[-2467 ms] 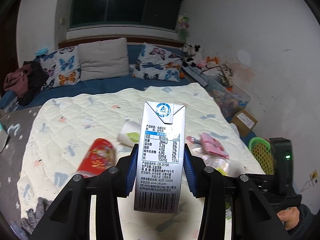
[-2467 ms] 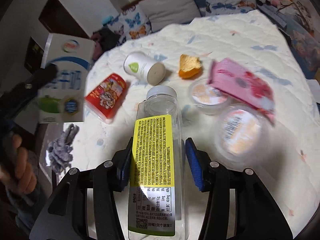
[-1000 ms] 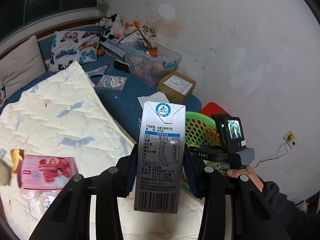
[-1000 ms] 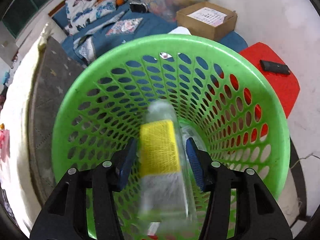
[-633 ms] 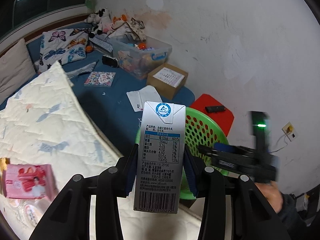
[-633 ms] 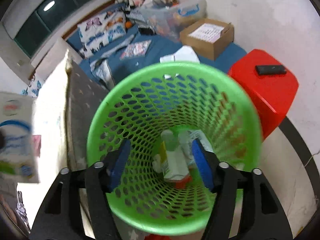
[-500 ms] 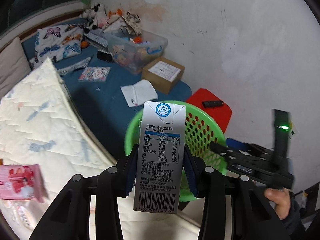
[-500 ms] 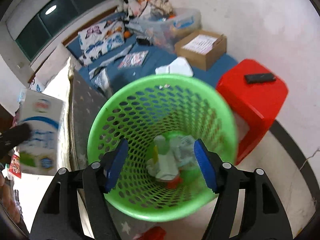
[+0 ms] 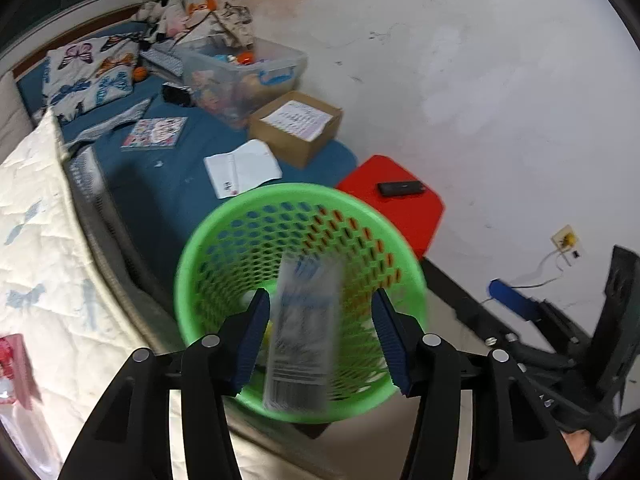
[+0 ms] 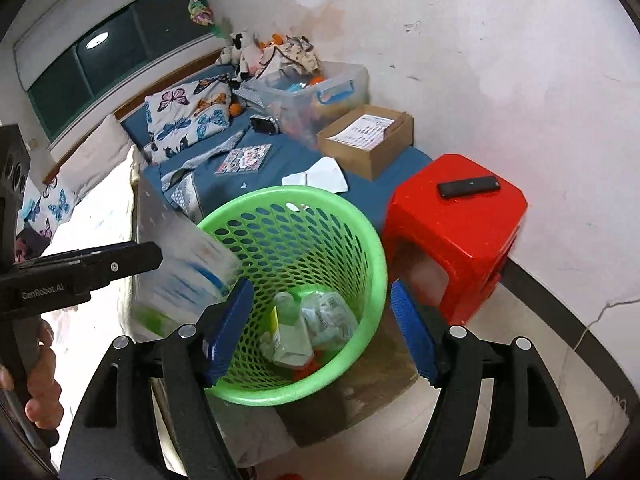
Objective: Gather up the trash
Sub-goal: 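Lower the milk carton into the green basket and open the left gripper, then move both open grippers back over the remaining trash on the bed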
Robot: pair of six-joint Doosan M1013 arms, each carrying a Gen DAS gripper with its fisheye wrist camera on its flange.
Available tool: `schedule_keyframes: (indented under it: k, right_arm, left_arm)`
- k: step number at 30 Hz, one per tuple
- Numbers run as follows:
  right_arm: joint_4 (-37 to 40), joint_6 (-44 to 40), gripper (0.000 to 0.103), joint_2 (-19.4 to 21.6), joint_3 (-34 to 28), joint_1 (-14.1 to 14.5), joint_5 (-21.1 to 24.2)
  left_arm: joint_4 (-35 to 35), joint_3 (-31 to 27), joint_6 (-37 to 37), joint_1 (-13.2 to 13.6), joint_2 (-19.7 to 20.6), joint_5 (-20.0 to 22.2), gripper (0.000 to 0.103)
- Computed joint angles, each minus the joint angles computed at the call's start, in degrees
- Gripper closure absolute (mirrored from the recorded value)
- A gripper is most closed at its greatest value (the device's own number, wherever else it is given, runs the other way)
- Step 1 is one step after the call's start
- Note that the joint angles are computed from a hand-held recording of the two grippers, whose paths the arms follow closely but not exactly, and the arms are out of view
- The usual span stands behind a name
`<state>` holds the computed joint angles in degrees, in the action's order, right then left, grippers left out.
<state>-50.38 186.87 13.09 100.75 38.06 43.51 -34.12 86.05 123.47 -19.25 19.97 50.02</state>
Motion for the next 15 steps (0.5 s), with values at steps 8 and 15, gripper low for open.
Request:
schedule_keyframes:
  k: [8, 15]
  right_arm:
    - [0.4, 0.1, 0.031, -0.5, 0.5, 0.9, -1.1]
    - [1.6, -5.4, 0.027, 1.1, -2.5, 2.7, -4.6]
  left_arm:
    - [-4.7, 2.1, 4.2, 1.7, -2.7, -0.7, 0.048]
    - [-2.0, 6.8, 5.3, 5.6, -8.0, -7.1, 0.039]
